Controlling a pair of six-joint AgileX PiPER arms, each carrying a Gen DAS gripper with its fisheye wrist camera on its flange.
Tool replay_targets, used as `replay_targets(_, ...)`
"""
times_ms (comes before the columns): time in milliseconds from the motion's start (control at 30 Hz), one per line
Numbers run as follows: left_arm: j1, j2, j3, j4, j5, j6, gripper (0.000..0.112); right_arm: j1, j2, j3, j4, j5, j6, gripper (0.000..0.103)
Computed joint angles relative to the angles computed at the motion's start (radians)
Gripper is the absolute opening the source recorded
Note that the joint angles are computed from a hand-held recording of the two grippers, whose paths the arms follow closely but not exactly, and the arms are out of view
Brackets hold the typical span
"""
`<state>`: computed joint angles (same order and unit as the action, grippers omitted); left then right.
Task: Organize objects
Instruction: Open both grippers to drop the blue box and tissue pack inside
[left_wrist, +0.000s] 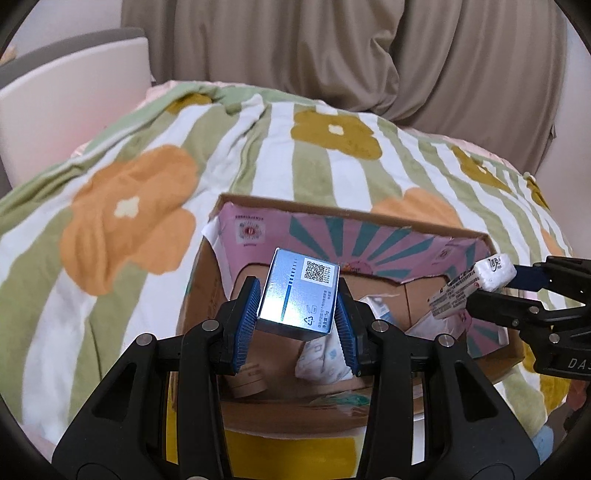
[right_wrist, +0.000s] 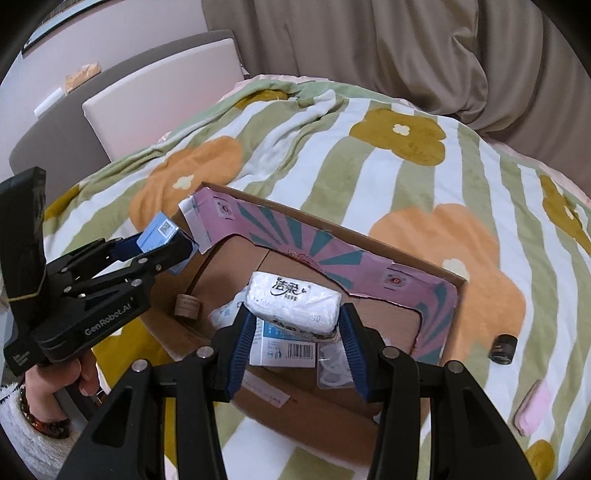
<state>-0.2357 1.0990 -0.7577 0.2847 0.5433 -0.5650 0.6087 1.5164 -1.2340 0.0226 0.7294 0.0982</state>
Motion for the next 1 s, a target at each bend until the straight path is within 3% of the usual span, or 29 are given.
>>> replay_targets(367,0.056,0.051,-0.016,-0.094,-0.032,0.140,0.036,-0.009,0.050,0.022,0.009,-0.030,0.009,0.043)
replay_targets(633,0.000,0.080,-0.050,-0.018,-0.003,0.075,0.038,-0.027,0.066,0.009,0.033,-0.015,0.008,0.043)
replay_targets(667,-0.015,0.086,-0.060,0.004,0.013,0.054,0.040,-0.027,0.068,0.002,0.030,-0.007,0.012,0.045)
replay_targets(733,-0.071,0.114,-0.097,0.104,0.081,-0.046,0.072,-0.028,0.065,0.001,0.024,-0.005,0.018,0.059)
replay_targets(767,-0.115,0.130,-0.117,0.188,0.128,-0.125,0.103,-0.026,0.059,0.007,0.016,-0.012,0.025,0.078)
replay_targets(800,-0.144,0.120,-0.109,0.249,0.138,-0.181,0.103,-0.023,0.047,0.019,0.005,-0.025,0.034,0.092)
replay_targets(867,-0.172,0.111,-0.112,0.268,0.145,-0.194,0.103,-0.015,0.022,0.044,-0.017,-0.045,0.045,0.098)
replay_targets(1000,-0.198,0.113,-0.138,0.261,0.169,-0.198,0.103,0.002,-0.004,0.068,-0.077,-0.046,0.081,0.099)
